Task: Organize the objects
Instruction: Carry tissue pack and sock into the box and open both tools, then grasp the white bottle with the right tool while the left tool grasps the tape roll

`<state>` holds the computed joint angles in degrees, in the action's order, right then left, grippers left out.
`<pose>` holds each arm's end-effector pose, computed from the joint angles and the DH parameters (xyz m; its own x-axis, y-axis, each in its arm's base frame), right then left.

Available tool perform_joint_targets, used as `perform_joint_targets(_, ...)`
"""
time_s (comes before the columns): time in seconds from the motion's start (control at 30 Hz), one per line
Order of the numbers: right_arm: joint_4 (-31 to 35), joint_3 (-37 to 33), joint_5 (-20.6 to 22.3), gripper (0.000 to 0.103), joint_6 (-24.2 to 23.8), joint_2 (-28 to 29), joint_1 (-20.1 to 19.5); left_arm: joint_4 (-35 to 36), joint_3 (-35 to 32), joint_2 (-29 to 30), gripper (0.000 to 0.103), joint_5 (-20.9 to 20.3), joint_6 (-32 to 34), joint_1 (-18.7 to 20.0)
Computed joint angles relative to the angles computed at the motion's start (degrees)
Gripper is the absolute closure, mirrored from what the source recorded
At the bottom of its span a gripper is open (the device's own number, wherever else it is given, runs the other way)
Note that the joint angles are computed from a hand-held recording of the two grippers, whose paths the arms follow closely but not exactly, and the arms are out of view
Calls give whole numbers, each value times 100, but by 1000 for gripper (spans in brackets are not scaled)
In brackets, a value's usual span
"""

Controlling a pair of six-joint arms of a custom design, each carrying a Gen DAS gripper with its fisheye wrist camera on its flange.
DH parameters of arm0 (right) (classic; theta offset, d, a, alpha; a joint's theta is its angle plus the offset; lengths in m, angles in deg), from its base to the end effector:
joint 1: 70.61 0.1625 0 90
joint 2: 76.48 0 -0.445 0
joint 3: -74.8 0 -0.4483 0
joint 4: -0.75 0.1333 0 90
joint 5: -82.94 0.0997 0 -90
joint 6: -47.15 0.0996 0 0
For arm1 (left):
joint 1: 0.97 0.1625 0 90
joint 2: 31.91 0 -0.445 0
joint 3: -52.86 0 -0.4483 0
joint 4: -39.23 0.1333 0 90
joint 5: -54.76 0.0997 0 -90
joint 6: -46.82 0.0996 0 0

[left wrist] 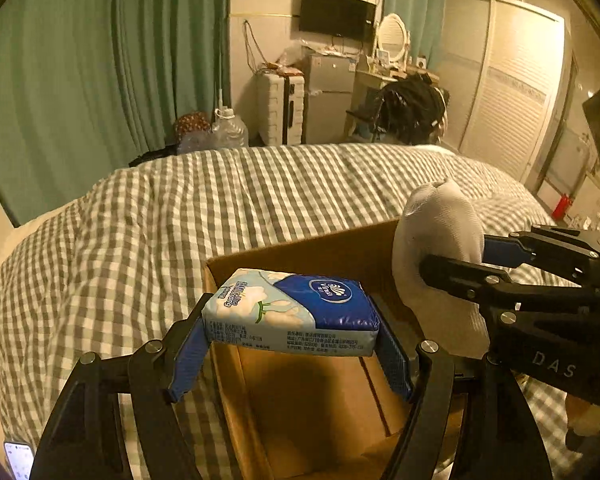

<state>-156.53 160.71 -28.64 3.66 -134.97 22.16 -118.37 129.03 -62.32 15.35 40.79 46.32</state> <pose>0.1336 -0.7608 0.3282 -0.6566 -0.3895 0.6459 -0.6740 0.6874 -0.2707 -0.3967 -0.7397 0.0450 -0.7239 0.1466 -0.6741 0.5566 0.7013 -0.4453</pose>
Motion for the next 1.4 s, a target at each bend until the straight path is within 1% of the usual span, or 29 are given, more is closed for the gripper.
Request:
perform_joint_targets(0.07, 57, 1, 49, 68, 9, 19, -59, -18, 11, 33, 27, -21, 163, 15)
perform_joint_targets(0.2, 109, 48, 112, 61, 133, -43, -122, 45, 66, 14, 25, -131, 203, 12)
perform_joint_targets(0.23, 50, 98, 126, 60, 138, -79, -114, 28, 116, -6, 23, -94, 224, -15)
perform_joint_targets(0.27, -28, 163, 144, 57, 133, -128, -102, -36, 169, -16, 19, -11, 246, -49)
perform_joint_targets(0.3, -98, 254, 169, 52, 137, -213, -77, -110, 215, -25, 18, 70, 260, -86)
perform_joint_targets(0.33, -147, 334, 185, 50, 159, -286, -52, -135, 251, -39, 16, 135, 229, -122)
perform_joint_targets(0.43, -244, 521, 301, 42, 263, -543, 46, -81, 373, -180, 7, 196, -47, -254)
perform_joint_targets(0.47, -284, 580, 322, 37, 297, -631, 85, -109, 422, -230, 7, 239, -125, -315)
perform_joint_targets(0.6, -587, 919, 353, 32, 222, -1124, 322, -61, 626, -452, 5, 589, -279, -620)
perform_joint_targets(0.63, -623, 990, 340, 31, 204, -1232, 370, -94, 701, -513, 3, 703, -300, -716)
perform_joint_targets(0.73, -768, 1229, 251, 31, 150, -1558, 522, -124, 874, -678, 2, 943, -442, -934)
perform_joint_targets(1.0, -717, 1880, 161, 30, 58, -2434, 729, 459, 1365, -1116, 1, 1563, -1188, -1438)
perform_joint_targets(1.1, -637, 2122, 141, 30, -16, -2701, 708, 302, 1639, -1229, 1, 1602, -1222, -1561)
perform_joint_targets(1.17, -654, 2299, 108, 30, -50, -2848, 684, 393, 1807, -1312, 1, 1625, -1450, -1611)
perform_joint_targets(1.27, -583, 2593, 162, 30, -118, -3072, 547, 524, 2057, -1443, 1, 1490, -1773, -1609)
perform_joint_targets(1.37, -528, 2821, 189, 30, -159, -3170, 383, 751, 2228, -1478, 1, 1428, -2182, -1557)
perform_joint_targets(1.4, -470, 2908, 237, 30, -144, -3200, 292, 771, 2251, -1477, 1, 1378, -2226, -1531)
